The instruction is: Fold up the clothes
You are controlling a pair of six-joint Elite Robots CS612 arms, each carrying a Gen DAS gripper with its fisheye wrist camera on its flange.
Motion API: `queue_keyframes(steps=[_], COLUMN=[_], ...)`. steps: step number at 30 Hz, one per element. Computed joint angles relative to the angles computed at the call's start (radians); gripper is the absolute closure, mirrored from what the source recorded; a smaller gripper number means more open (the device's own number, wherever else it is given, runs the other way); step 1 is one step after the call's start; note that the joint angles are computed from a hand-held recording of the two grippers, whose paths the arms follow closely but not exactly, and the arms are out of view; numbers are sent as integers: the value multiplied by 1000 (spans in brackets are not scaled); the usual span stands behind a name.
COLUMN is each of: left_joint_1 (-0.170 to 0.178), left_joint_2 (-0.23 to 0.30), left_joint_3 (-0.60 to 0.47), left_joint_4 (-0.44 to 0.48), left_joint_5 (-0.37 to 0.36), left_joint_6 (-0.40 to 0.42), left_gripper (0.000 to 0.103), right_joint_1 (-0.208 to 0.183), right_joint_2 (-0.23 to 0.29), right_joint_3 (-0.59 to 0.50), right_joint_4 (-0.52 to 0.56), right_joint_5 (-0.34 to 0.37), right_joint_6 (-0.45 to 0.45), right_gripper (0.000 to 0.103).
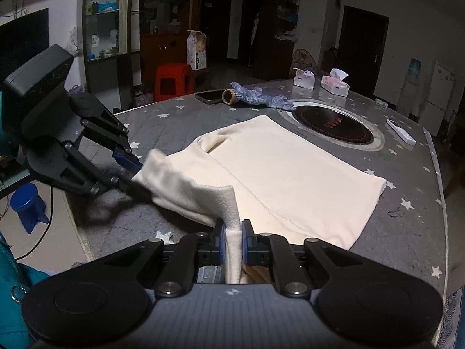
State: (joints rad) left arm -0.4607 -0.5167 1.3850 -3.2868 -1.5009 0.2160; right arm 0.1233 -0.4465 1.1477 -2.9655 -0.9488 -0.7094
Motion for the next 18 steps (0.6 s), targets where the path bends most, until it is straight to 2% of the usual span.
queue_keyframes(steps=[6,12,15,18], left_joint_1=[-5,-20,-20,-11], left_joint_2=[-39,-105,-117,-113], left_joint_3=[72,175,174,141], left_joint_4=[-88,-159,-176,-175], left_joint_5=[-21,-64,-64,-63], left_joint_6=[-30,-44,-38,-41], left_gripper=[97,97,97,97], right_joint_1=[-10,-30,-34,-33], right_joint_2=[-38,-131,-164,-171], right_joint_3=[63,177,200,182], right_joint_4=[-27,41,70,78], right_joint_5=[43,105,119,116], right_joint_6=[-20,-110,-123,-118], right_gripper=[94,94,95,95])
